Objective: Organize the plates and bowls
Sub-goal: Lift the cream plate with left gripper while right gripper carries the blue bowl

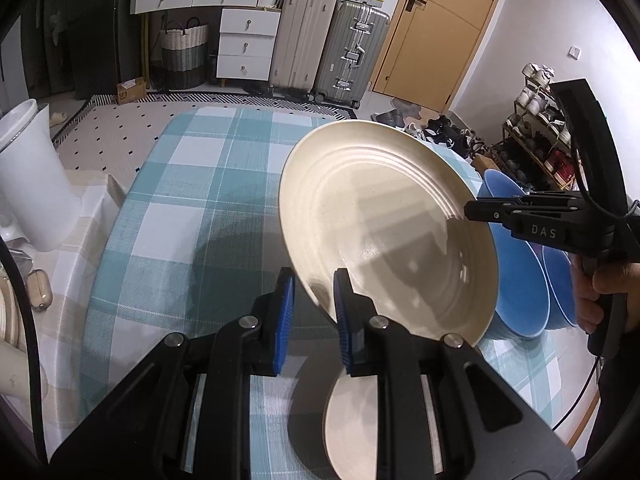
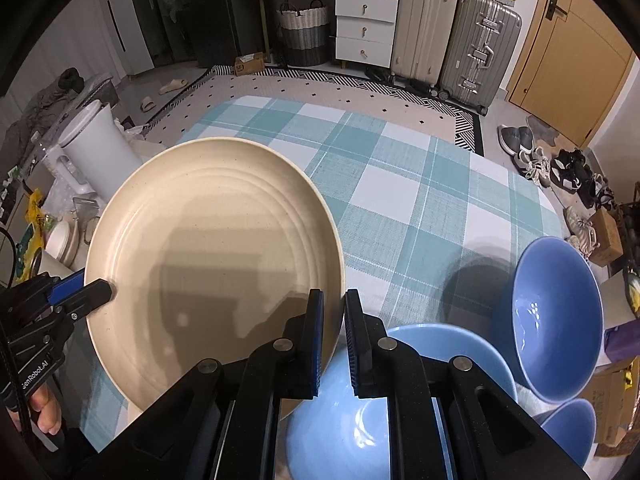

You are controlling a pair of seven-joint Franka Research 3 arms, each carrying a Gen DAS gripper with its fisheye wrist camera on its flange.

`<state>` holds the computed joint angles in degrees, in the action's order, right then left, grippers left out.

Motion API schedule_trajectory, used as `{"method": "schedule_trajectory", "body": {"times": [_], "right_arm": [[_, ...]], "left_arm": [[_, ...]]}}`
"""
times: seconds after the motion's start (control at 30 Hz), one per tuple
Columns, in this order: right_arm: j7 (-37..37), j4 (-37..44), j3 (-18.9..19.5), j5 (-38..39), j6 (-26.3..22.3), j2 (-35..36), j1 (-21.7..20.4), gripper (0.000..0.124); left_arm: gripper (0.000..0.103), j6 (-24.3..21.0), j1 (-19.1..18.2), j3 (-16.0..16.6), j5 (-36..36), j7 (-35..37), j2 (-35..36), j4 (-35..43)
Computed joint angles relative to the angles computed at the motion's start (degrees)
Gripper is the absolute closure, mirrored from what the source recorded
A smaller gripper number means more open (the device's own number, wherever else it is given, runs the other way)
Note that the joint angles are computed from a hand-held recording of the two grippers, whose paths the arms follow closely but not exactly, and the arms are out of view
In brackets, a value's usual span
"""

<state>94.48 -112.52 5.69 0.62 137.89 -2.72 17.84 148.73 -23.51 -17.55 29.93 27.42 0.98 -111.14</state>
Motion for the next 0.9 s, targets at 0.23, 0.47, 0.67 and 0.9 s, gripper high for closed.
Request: {"method": "schedule_trajectory", "body": {"times": [0.23,0.47,0.67,0.9], "right_arm": [[0.01,-3.76,0.35,0.78,0.73,-3.43,-0.03,0.113],[0.34,-6.80,1.06,1.12,1.49,-6.43,-0.23,0.113],[0.60,-9.65,1.41,2.15,2.75,-9.05,-0.41,0.113],[0.88,-14.23,1.91,3.76,4.84,-13.03,-0.43,0.113]], "left_arm": [[0.086,-1.00,-0.67,-1.06,0.79,-1.23,-3.11,-2.01],[0.086,-2.09,-0.98,-2.11,1.71,-2.39,-4.74,-3.01],[0.086,-2.11,-1.31,-2.69,1.59,-2.89,-6.28,-4.41],[0.086,-1.26,-1.21,-3.01,1.20,-2.89,-7.99,-6.53]]}}
